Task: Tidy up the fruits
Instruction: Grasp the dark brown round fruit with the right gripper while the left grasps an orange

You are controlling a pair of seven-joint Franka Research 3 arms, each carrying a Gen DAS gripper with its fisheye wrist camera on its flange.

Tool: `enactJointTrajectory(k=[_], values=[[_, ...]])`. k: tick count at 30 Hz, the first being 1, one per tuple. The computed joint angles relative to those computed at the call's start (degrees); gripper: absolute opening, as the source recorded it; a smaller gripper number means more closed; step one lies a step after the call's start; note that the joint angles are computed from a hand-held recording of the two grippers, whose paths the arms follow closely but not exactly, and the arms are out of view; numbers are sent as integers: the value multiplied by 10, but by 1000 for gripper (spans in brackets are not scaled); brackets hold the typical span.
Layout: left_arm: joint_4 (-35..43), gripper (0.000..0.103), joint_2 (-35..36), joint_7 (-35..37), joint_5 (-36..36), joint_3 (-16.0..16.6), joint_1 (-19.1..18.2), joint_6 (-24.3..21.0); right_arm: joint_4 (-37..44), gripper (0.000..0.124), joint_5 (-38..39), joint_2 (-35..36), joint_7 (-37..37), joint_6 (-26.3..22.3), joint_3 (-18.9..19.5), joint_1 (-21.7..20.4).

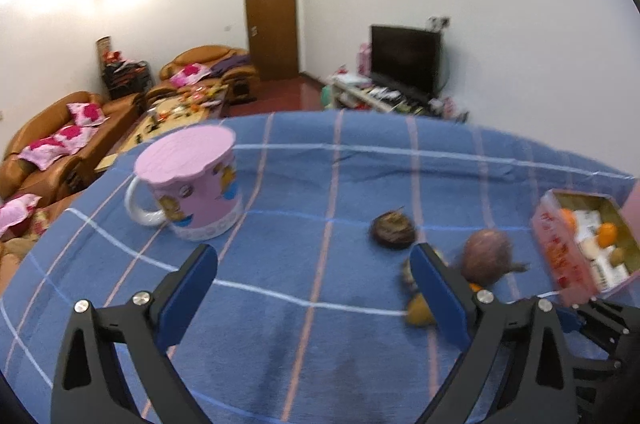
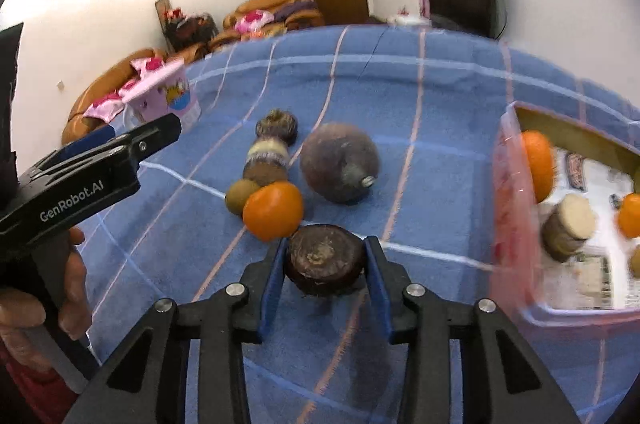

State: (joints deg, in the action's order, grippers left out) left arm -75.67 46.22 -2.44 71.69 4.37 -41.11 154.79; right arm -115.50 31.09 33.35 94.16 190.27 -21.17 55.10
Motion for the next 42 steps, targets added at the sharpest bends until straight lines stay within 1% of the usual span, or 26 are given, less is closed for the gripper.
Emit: enactJointTrajectory(k=[1, 3, 4, 5, 6, 7, 9, 10, 13, 15, 16, 18, 19, 20, 21, 22, 23, 25, 27, 29, 31, 34, 36, 38, 40, 42], values=[[0, 99, 0, -6, 11, 2, 2, 25, -13, 40, 8, -4, 2, 15, -23, 25], [0, 98, 3, -3, 23, 0, 10, 75, -35, 40, 27, -19, -7, 48, -21, 29], [6, 93, 9, 13, 20, -4, 14, 93, -47, 40, 36, -28, -12, 66, -16, 27], [13, 89, 15, 43, 10, -12, 20, 109, -62, 40, 47, -39, -17, 86, -13, 28], [21, 80, 23, 76, -5, -21, 25, 123, -69, 40, 55, -44, -24, 96, -11, 28], [25, 76, 28, 98, -18, -23, 25, 130, -78, 40, 65, -51, -33, 108, -11, 28], [37, 73, 40, 158, -49, -38, 31, 145, -97, 40, 83, -65, -49, 127, -6, 27], [43, 70, 47, 184, -62, -44, 33, 151, -104, 40, 86, -72, -53, 135, 3, 19], [77, 66, 73, 262, -95, -56, 29, 151, -118, 41, 85, -89, -52, 146, 40, -20], [102, 66, 92, 320, -125, -71, 29, 135, -120, 41, 74, -95, -46, 150, 70, -53], [119, 66, 104, 355, -148, -87, 34, 122, -120, 41, 72, -96, -48, 152, 81, -64], [158, 64, 133, 436, -203, -128, 49, 85, -119, 41, 91, -96, -68, 157, 89, -66], [168, 60, 140, 459, -223, -139, 53, 76, -116, 41, 101, -96, -80, 158, 91, -65], [179, 58, 150, 483, -245, -153, 59, 70, -117, 41, 103, -97, -84, 161, 100, -73], [187, 58, 158, 507, -268, -169, 67, 65, -116, 41, 103, -97, -85, 163, 110, -82], [196, 58, 168, 540, -295, -193, 79, 57, -116, 41, 104, -98, -88, 164, 119, -91], [203, 58, 175, 557, -312, -202, 82, 51, -116, 41, 108, -100, -93, 164, 127, -97], [203, 58, 174, 558, -330, -192, 78, 51, -112, 41, 119, -100, -105, 163, 139, -108], [194, 58, 169, 563, -352, -191, 81, 55, -111, 41, 126, -100, -113, 165, 154, -122], [170, 57, 156, 580, -369, -194, 88, 66, -109, 41, 133, -100, -123, 168, 168, -134], [139, 55, 136, 590, -381, -189, 88, 68, -108, 41, 141, -101, -132, 170, 182, -147], [90, 55, 111, 608, -417, -202, 108, 87, -107, 41, 144, -102, -140, 174, 207, -171], [93, 55, 115, 618, -437, -202, 108, 91, -106, 41, 148, -102, -146, 175, 223, -186], [123, 55, 128, 617, -446, -177, 85, 71, -107, 41, 146, -103, -149, 178, 237, -199], [150, 55, 138, 614, -443, -140, 54, 56, -107, 41, 150, -104, -156, 181, 244, -204], [168, 55, 146, 624, -451, -126, 40, 41, -107, 41, 151, -104, -158, 184, 250, -209]])
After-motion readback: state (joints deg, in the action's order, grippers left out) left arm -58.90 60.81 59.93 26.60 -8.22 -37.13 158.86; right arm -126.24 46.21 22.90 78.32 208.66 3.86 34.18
